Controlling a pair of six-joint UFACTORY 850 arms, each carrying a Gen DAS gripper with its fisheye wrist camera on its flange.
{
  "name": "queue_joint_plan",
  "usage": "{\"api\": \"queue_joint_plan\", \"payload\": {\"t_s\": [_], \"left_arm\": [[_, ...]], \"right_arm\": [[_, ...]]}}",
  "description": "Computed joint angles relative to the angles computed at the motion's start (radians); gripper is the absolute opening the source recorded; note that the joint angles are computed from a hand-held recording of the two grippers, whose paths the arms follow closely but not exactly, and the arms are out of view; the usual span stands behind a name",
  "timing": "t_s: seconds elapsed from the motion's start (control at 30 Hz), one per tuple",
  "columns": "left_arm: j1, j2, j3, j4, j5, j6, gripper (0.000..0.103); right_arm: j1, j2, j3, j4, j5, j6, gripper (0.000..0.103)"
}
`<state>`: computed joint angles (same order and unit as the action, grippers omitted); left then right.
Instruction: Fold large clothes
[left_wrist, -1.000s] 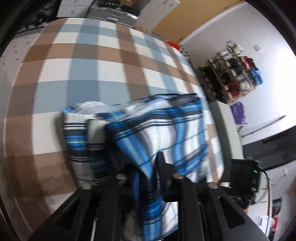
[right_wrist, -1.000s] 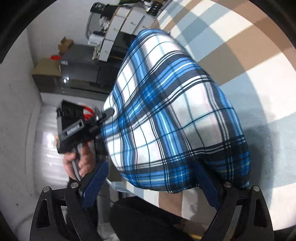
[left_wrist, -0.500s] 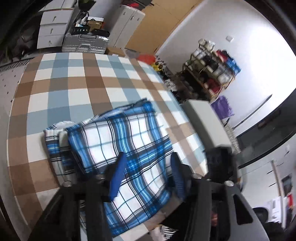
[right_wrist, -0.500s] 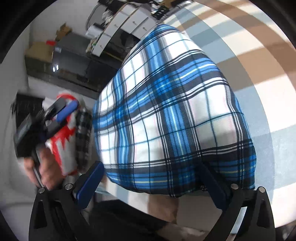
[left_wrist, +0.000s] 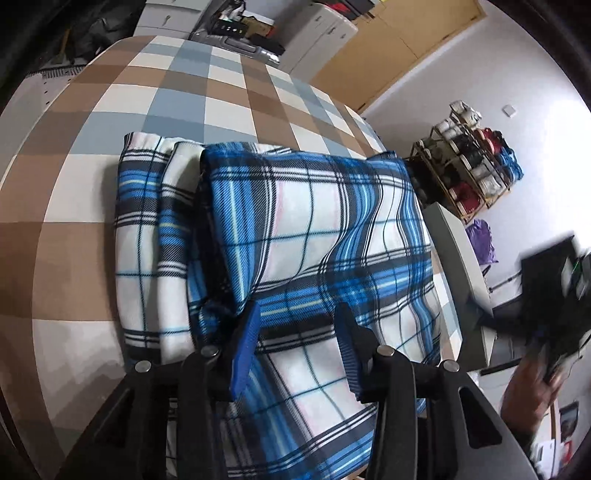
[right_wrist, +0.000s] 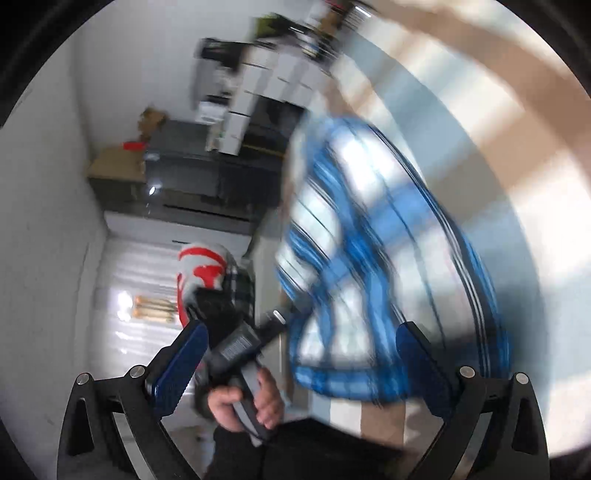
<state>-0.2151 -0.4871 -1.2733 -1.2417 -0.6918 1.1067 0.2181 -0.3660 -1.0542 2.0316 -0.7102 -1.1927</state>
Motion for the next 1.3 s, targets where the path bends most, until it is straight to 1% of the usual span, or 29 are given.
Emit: {"api": "queue_joint_plan", "payload": {"t_s": [0.07, 0.1, 0.13, 0.17, 0.23, 0.33, 0.37, 0.4, 0.43, 0.5, 0.6, 0.63, 0.67, 0.7, 0.77, 0.8, 0.83, 0.87, 0.97, 1.0, 1.07, 1.1, 1.13, 1.2, 1.23, 1.3], "left_arm": [[0.012, -0.01, -0.007, -0.012, -0.029, 0.001, 0.036], [0.018, -0.015, -0.01, -0.015, -0.041, -0.001, 0.036], [0.022, -0.019, -0.013, -0.014, -0.05, 0.001, 0.036], [0.012, -0.019, -0.011, -0.021, -0.044, 0.004, 0.036], [0.012, -0.014, -0.007, -0.015, -0.042, 0.011, 0.036], [0.007, -0.001, 0.002, 0.008, -0.019, 0.021, 0.036], [0.001, 0.004, 0.006, 0.011, -0.007, 0.026, 0.036], [-0.002, 0.009, 0.009, 0.016, 0.004, 0.032, 0.036], [-0.006, 0.013, 0.011, 0.026, 0.017, 0.037, 0.036], [-0.013, 0.018, 0.013, 0.039, 0.031, 0.045, 0.036], [-0.009, 0.023, 0.016, 0.047, 0.028, 0.047, 0.036], [-0.008, 0.025, 0.018, 0.048, 0.028, 0.044, 0.036], [-0.009, 0.027, 0.021, 0.047, 0.033, 0.043, 0.036], [-0.008, 0.033, 0.028, 0.047, 0.038, 0.042, 0.036], [-0.007, 0.043, 0.04, 0.045, 0.046, 0.042, 0.036], [-0.004, 0.046, 0.045, 0.041, 0.046, 0.041, 0.036], [-0.002, 0.048, 0.049, 0.034, 0.044, 0.04, 0.036], [-0.001, 0.051, 0.054, 0.029, 0.044, 0.039, 0.036], [-0.006, 0.05, 0.048, 0.036, 0.055, 0.01, 0.036], [-0.01, 0.052, 0.045, 0.051, 0.064, -0.009, 0.036], [-0.015, 0.062, 0.039, 0.059, 0.076, -0.039, 0.036], [-0.017, 0.069, 0.034, 0.053, 0.076, -0.039, 0.036], [-0.02, 0.08, 0.031, 0.034, 0.079, -0.021, 0.037], [-0.024, 0.084, 0.015, 0.007, 0.061, 0.019, 0.037], [-0.029, 0.089, 0.004, 0.0, 0.056, 0.028, 0.037], [-0.044, 0.072, -0.038, 0.015, 0.052, 0.005, 0.037]], "right_arm": [[0.009, -0.029, -0.125, -0.202, 0.094, 0.116, 0.103], [0.018, -0.074, -0.217, -0.306, 0.143, 0.203, 0.103], [0.028, -0.112, -0.29, -0.411, 0.167, 0.306, 0.103], [0.031, -0.167, -0.374, -0.516, 0.161, 0.41, 0.103], [0.033, -0.271, -0.531, -0.725, 0.125, 0.619, 0.103], [0.034, -0.445, -0.771, -1.031, 0.02, 0.933, 0.103], [0.036, -0.491, -0.827, -1.13, -0.007, 1.038, 0.103], [0.039, -0.536, -0.88, -1.194, -0.033, 1.11, 0.103], [0.04, -0.576, -0.919, -1.223, -0.053, 1.158, 0.103], [0.051, -0.601, -0.948, -1.266, -0.035, 1.194, 0.103], [0.088, -0.626, -1.025, -1.479, -0.082, 1.298, 0.103], [0.094, -0.62, -1.025, -1.511, -0.085, 1.306, 0.103], [0.096, -0.592, -0.989, -1.501, -0.066, 1.285, 0.103], [0.095, -0.544, -0.926, -1.449, -0.032, 1.235, 0.103], [0.087, -0.479, -0.835, -1.297, -0.02, 1.081, 0.102], [0.091, -0.433, -0.78, -1.269, -0.025, 1.007, 0.102], [0.099, -0.406, -0.748, -1.282, -0.025, 0.975, 0.102], [0.114, -0.366, -0.701, -1.337, -0.021, 0.956, 0.102], [0.158, -0.306, -0.619, -1.498, -0.019, 0.97, 0.102], [0.18, -0.296, -0.597, -1.597, -0.013, 1.024, 0.102], [0.219, -0.333, -0.603, -1.807, -0.059, 1.165, 0.102], [0.233, -0.347, -0.6, -1.878, -0.067, 1.222, 0.103], [0.247, -0.357, -0.585, -1.926, -0.051, 1.257, 0.103], [0.269, -0.344, -0.544, -2.001, 0.027, 1.325, 0.103], [0.273, -0.34, -0.535, -2.018, 0.043, 1.356, 0.103], [0.276, -0.319, -0.496, -2.04, 0.104, 1.417, 0.103]]}}
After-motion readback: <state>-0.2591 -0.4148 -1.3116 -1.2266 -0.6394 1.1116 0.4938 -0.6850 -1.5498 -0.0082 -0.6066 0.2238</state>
